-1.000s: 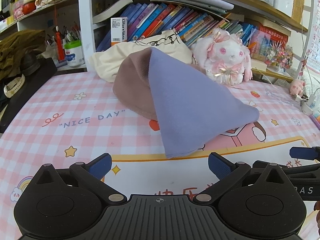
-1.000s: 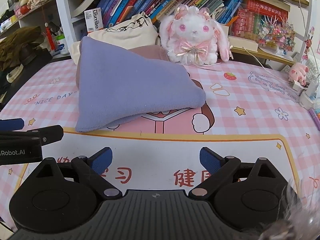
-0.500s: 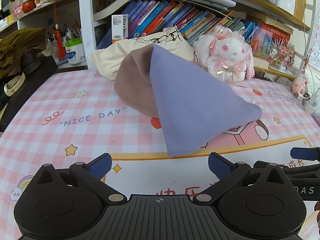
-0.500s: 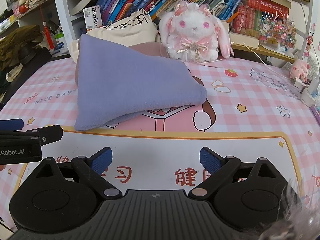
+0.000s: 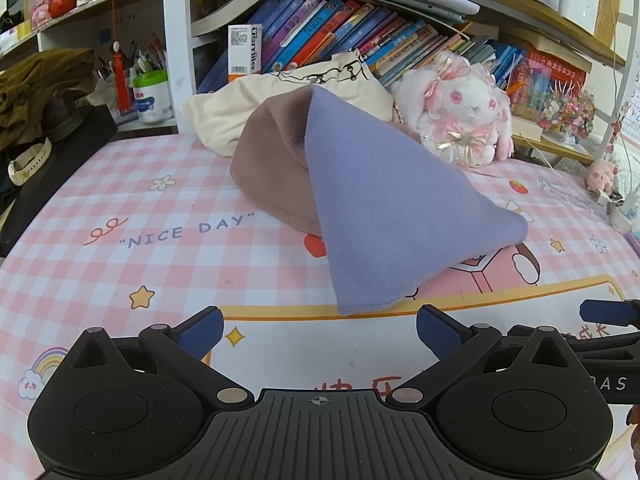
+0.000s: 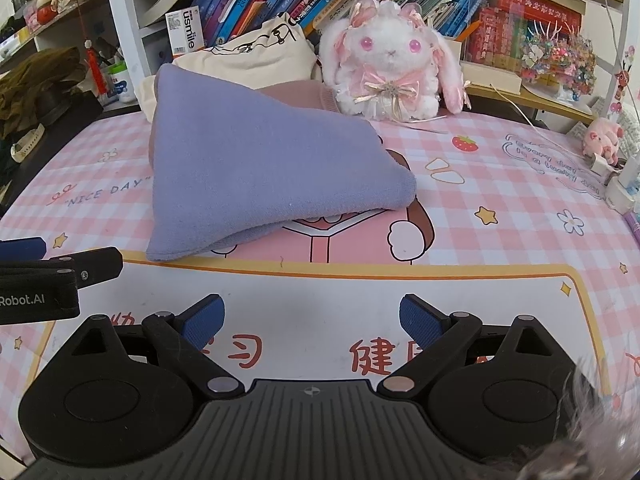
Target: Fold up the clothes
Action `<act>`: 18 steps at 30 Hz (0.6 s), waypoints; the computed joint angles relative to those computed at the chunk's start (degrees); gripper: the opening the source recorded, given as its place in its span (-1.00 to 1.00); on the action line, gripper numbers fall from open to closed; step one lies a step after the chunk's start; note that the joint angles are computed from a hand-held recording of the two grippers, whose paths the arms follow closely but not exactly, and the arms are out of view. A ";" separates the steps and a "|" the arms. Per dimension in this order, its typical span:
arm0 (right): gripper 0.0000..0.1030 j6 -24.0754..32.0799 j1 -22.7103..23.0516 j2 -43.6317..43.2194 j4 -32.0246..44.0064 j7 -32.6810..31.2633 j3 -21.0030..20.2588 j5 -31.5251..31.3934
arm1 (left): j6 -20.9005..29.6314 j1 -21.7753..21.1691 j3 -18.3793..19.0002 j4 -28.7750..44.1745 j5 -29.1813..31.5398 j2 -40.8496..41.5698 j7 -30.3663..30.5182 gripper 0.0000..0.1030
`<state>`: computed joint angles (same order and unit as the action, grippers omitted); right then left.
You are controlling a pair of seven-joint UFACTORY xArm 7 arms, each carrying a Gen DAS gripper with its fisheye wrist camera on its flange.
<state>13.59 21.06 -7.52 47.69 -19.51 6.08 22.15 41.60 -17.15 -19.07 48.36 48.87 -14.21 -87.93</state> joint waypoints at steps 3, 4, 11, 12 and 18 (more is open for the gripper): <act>0.85 0.15 0.04 0.12 0.14 -0.23 -0.08 0.14 | 0.99 -0.17 -0.06 0.60 -0.47 0.52 0.59 1.00; 0.85 0.19 0.04 0.15 0.17 -0.31 -0.09 0.20 | 1.70 -0.30 -0.12 0.93 -0.66 0.79 0.87 1.00; 0.85 0.48 0.02 0.30 0.35 -0.64 -0.02 0.57 | 1.05 -0.82 0.34 0.41 -0.50 0.34 1.13 1.00; 0.85 0.51 0.04 0.32 0.38 -0.76 -0.02 0.66 | 0.68 -0.80 0.41 0.25 -0.54 0.21 1.26 1.00; 0.85 0.61 -0.07 0.26 0.35 -0.76 0.07 0.70 | -1.39 -0.06 0.60 -0.95 -1.97 -0.63 0.52 1.00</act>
